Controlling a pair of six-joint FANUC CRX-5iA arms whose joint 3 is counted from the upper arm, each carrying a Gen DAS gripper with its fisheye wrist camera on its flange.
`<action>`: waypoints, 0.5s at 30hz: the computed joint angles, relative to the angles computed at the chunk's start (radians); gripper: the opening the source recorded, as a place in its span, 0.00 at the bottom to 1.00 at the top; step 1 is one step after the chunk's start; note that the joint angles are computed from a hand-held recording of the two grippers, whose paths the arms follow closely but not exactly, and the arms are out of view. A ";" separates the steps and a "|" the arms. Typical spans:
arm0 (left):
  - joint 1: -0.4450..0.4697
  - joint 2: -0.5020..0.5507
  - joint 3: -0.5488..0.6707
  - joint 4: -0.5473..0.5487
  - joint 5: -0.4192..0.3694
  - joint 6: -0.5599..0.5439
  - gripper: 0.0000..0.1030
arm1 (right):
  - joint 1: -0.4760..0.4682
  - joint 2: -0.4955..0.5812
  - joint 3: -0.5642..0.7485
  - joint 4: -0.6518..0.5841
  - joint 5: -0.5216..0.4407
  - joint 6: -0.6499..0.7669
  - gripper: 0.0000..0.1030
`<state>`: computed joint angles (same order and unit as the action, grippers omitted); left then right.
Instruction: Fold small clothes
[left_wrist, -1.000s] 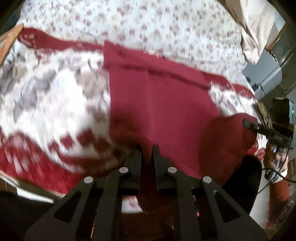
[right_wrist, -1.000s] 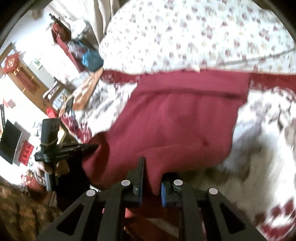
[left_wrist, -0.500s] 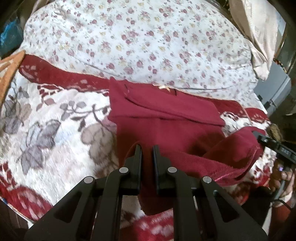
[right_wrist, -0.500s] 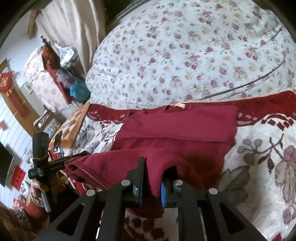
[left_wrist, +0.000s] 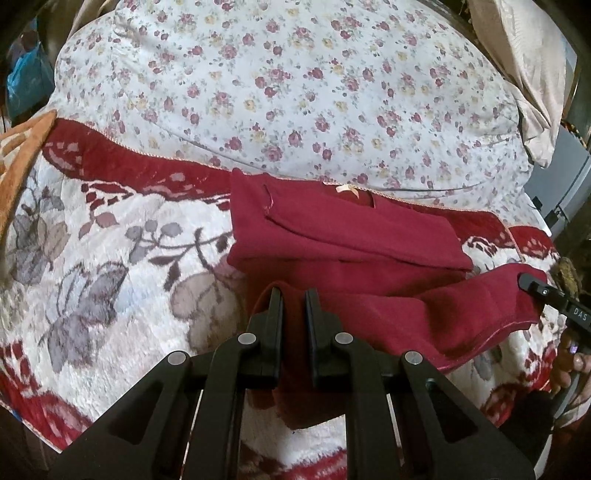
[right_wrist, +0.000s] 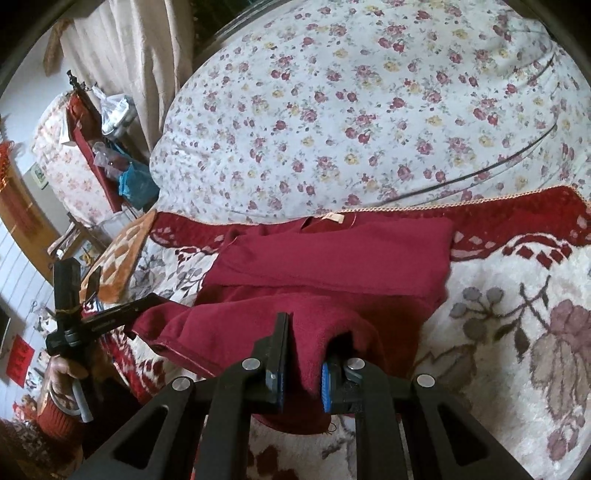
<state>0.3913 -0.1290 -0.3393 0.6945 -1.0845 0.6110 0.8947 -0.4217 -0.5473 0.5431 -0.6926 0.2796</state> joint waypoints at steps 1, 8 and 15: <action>-0.005 0.003 0.005 -0.001 0.006 0.002 0.10 | -0.003 0.005 0.001 0.011 -0.001 -0.005 0.12; -0.065 0.068 0.070 -0.005 0.068 0.052 0.10 | -0.039 0.062 0.035 0.068 -0.010 0.004 0.12; -0.131 0.174 0.176 -0.051 0.120 0.140 0.10 | -0.117 0.156 0.091 0.110 0.002 0.036 0.12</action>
